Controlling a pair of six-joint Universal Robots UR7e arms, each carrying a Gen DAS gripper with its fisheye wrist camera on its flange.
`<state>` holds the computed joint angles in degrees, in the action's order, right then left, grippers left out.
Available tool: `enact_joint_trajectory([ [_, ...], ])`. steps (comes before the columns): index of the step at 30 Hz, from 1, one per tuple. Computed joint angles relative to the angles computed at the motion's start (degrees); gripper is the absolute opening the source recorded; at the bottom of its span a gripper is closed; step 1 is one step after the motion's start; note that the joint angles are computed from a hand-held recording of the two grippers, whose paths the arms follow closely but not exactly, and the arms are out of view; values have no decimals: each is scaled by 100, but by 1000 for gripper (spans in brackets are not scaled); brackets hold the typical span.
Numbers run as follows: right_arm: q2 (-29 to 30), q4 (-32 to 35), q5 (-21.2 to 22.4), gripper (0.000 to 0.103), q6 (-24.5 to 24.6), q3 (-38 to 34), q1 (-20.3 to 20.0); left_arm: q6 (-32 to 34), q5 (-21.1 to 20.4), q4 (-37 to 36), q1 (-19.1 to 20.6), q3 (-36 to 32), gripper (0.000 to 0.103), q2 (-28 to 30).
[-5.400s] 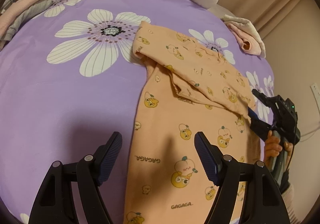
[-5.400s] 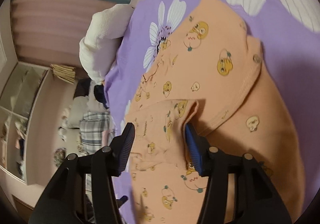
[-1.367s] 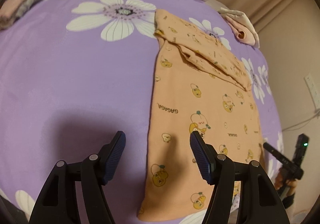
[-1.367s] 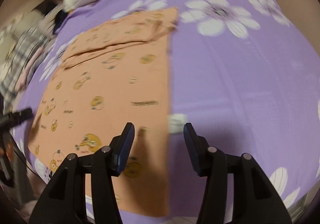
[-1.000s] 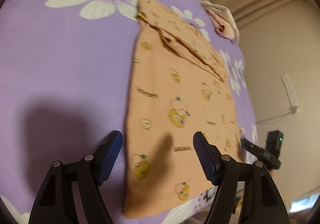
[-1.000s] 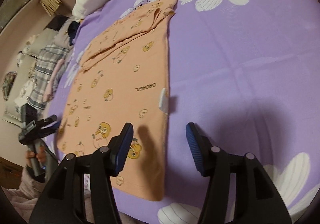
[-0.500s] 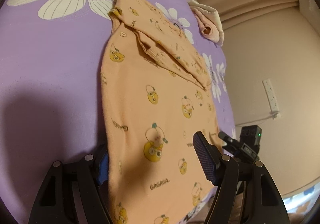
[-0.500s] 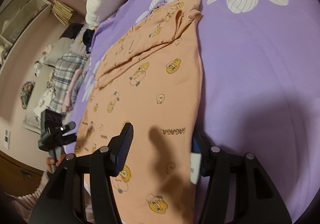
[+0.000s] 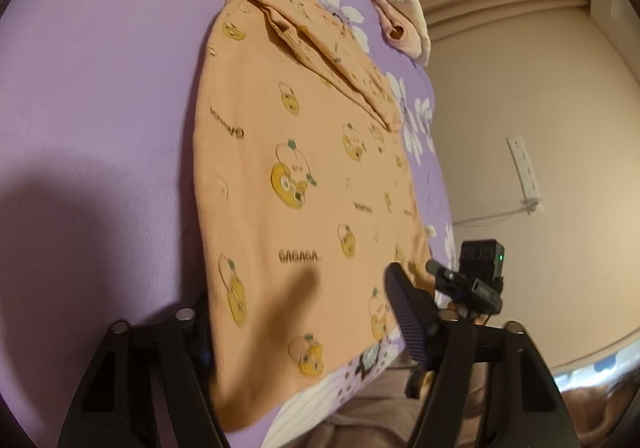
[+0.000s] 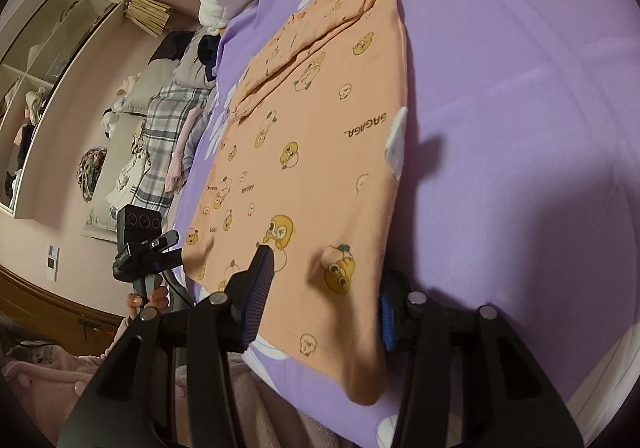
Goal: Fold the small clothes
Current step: 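Move both tools to the shirt's long side edge and grasp it, then lift the side edge with both tools and fold it across the shirt body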
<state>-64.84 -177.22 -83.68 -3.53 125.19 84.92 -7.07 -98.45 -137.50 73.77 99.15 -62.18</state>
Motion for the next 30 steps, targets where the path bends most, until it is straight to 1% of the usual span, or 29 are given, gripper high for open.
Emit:
enact_joint_trajectory([
  [1, 57, -19, -17, 37, 31, -53, 10, -38, 38, -17, -8, -33, 56, 42],
  [2, 122, -30, -56, 29, 66, -117, 27, -82, 108, -13, -24, -86, 46, 99],
  [3, 200, -29, -109, 26, 81, -195, 55, -139, 166, 0, -33, -135, 36, 155],
  [4, 282, -45, -169, 19, 67, -267, 84, -196, 200, 17, -32, -157, 32, 182],
  [5, 348, -59, -204, 13, 67, -321, 101, -327, 243, 17, -24, -184, 23, 221],
  [6, 386, -51, -213, 10, 57, -363, 102, -422, 245, -7, -2, -170, 17, 224],
  [7, 408, -44, -244, 8, 33, -388, 105, -484, 207, -44, 25, -136, 15, 205],
  [8, 422, -63, -284, 7, 15, -399, 125, -557, 121, -91, 61, -91, 13, 178],
  [11, 385, -184, -215, 7, -30, -333, 140, -656, -154, -124, 131, 52, 12, 72],
  [14, 311, -375, 114, 7, -137, -209, 111, -692, -454, -216, 188, 172, 12, 0],
  [15, 299, -440, 223, 7, -165, -187, 103, -684, -516, -258, 182, 181, 9, 1],
  [16, 302, -501, 317, 6, -165, -185, 95, -651, -550, -306, 173, 178, 4, 2],
  [17, 311, -523, 356, 6, -156, -196, 95, -619, -496, -375, 133, 154, 0, 6],
  [20, 369, -608, 476, 5, -107, -291, 124, -542, -358, -724, -5, 73, 0, 53],
  [25, 465, -1051, 643, 5, -47, -440, 270, -425, -120, -1064, -219, -101, 0, 165],
  [28, 511, -1348, 724, 4, -61, -533, 383, -187, -261, -1407, -315, -105, 0, 157],
  [30, 502, -1481, 738, 4, -125, -571, 463, 36, -236, -1569, -403, -91, 0, 117],
])
